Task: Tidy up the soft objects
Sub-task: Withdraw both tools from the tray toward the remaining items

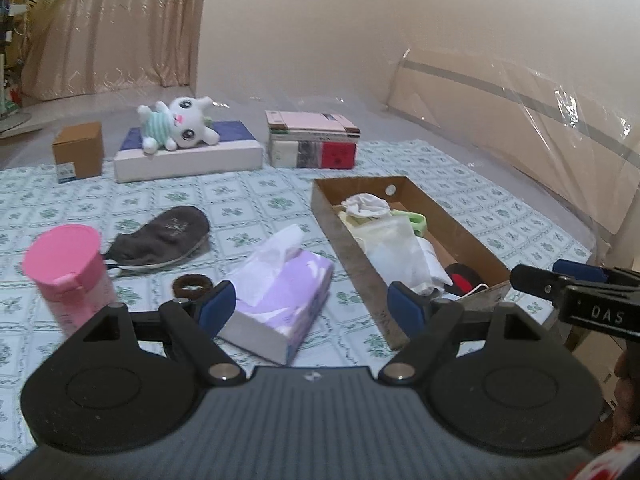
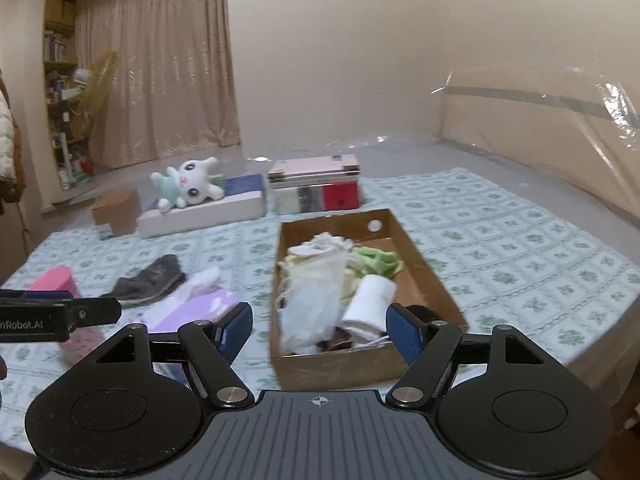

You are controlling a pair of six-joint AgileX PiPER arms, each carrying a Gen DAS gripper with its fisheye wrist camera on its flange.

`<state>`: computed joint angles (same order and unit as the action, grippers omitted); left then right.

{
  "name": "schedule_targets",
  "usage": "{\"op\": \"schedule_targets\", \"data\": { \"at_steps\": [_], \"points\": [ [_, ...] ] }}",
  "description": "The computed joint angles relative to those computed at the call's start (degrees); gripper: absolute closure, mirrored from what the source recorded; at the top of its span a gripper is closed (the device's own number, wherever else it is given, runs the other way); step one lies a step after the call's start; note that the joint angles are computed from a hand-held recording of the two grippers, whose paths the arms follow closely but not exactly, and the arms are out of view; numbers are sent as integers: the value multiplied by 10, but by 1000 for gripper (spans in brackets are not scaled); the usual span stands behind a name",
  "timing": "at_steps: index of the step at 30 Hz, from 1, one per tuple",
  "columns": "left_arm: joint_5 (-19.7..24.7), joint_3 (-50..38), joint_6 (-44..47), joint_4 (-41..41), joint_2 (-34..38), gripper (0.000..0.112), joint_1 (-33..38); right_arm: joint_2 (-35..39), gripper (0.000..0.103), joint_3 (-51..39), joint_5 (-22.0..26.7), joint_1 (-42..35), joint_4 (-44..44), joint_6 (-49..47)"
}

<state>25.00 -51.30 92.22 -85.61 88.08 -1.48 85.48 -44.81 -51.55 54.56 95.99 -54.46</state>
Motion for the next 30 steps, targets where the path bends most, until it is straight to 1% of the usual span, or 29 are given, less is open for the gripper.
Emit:
{"op": "schedule_targets", "data": {
  "at_steps": [4, 6, 11, 15, 22, 27, 30],
  "points": [
    [26, 10, 9, 5, -15, 29, 43, 9, 30, -19, 16, -3, -1, -5],
    [30, 9, 11, 13, -19, 29, 59, 14, 30, -26, 31, -7, -6, -5],
    [56, -17, -7, 58, -10, 29, 103, 24, 30, -44, 69, -16, -20, -12],
    [78, -45, -45, 101, 3, 29, 127, 37, 30, -62, 93, -27, -25, -23],
    [102, -74, -48, 120, 20, 29, 151, 56, 30, -91, 138, -53, -22, -58],
    [122, -115, -49, 131, 47, 29, 161, 78, 30, -127, 174, -73, -9, -106],
    [161, -156, -44, 136, 72, 29, 177, 97, 30, -157, 210, -93, -2, -156]
  ]
}}
